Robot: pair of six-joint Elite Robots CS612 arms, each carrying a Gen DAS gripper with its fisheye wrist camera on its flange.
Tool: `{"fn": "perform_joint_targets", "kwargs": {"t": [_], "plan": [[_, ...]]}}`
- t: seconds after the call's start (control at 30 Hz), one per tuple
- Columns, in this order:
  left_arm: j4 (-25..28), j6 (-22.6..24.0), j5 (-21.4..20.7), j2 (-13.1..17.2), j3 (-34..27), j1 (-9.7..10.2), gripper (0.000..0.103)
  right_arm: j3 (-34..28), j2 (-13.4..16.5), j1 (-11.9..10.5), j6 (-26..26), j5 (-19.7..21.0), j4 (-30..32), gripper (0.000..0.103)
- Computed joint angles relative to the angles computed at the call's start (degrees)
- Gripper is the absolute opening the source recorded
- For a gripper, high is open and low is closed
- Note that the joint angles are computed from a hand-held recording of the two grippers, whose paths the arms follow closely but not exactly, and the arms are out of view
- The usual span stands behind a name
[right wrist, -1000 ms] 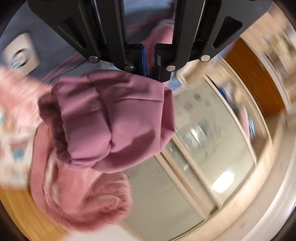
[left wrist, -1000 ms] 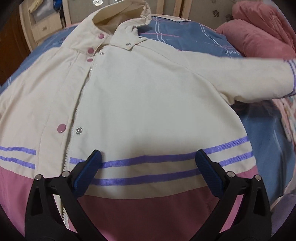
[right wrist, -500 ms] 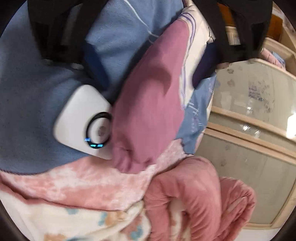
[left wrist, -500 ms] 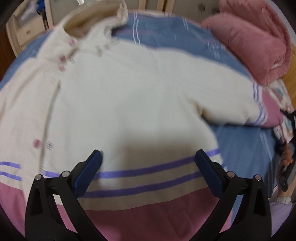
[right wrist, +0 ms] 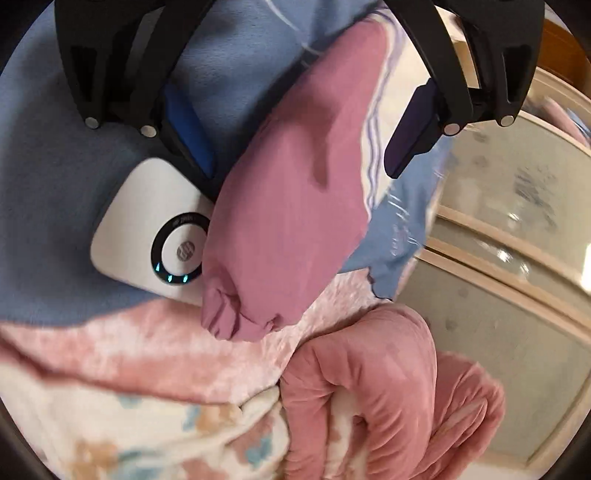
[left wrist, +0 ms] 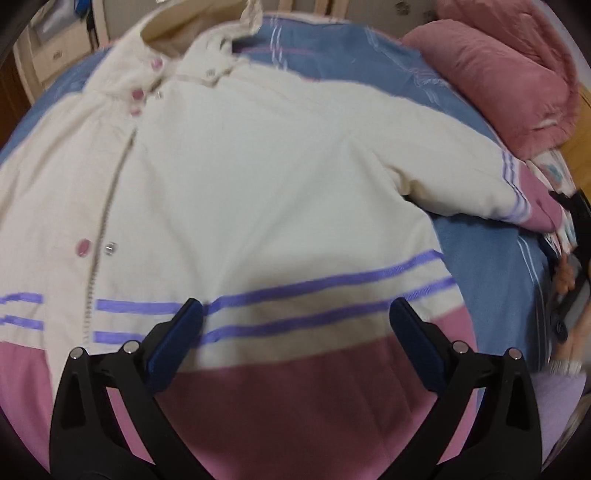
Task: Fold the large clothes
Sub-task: 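Grasp the pink sleeve cuff with the right tool and lift it, then lay the sleeve across the jacket body and open the right tool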
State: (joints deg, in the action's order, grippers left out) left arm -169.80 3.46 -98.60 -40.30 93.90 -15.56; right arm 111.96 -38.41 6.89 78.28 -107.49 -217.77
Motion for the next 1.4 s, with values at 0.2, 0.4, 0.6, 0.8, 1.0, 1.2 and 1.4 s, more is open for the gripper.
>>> {"fn": "perform_joint_targets", "kwargs": {"t": [0.2, 0.4, 0.6, 0.8, 1.0, 1.2, 1.4], "plan": [[0.4, 0.0, -3.7, 0.1, 0.2, 2.01, 0.101, -0.9, 0.8, 2.0, -4.0, -6.5, -10.0, 0.008], [-4.9, -3.1, -4.4, -0.8, 1.7, 4.71, 0.101, -8.3, 0.9, 5.6, -27.7, 3.1, -23.4, 0.009], [-6.8, -8.1, -3.4, -1.1, 1.9, 7.41, 0.101, -23.3, 3.1, 9.7, -44.9, 34.9, -4.0, 0.038], [-7.3, -10.1, -2.9, -1.5, 2.5, 8.74, 0.101, -25.5, 5.2, 10.3, -44.1, 33.9, -6.9, 0.090], [-6.7, -10.5, -4.2, -1.2, 1.7, 9.12, 0.101, -19.8, 5.1, 8.4, -28.4, 25.6, -6.2, 0.090], [-5.1, -10.1, -6.9, 0.7, -2.3, 7.96, 0.101, -17.3, 4.9, 7.9, -23.5, 22.5, -5.4, 0.090], [0.4, -7.5, -7.7, 2.6, -6.8, 6.73, 0.069, -17.4, 3.7, 9.3, -29.2, 19.2, -1.0, 0.090]]}}
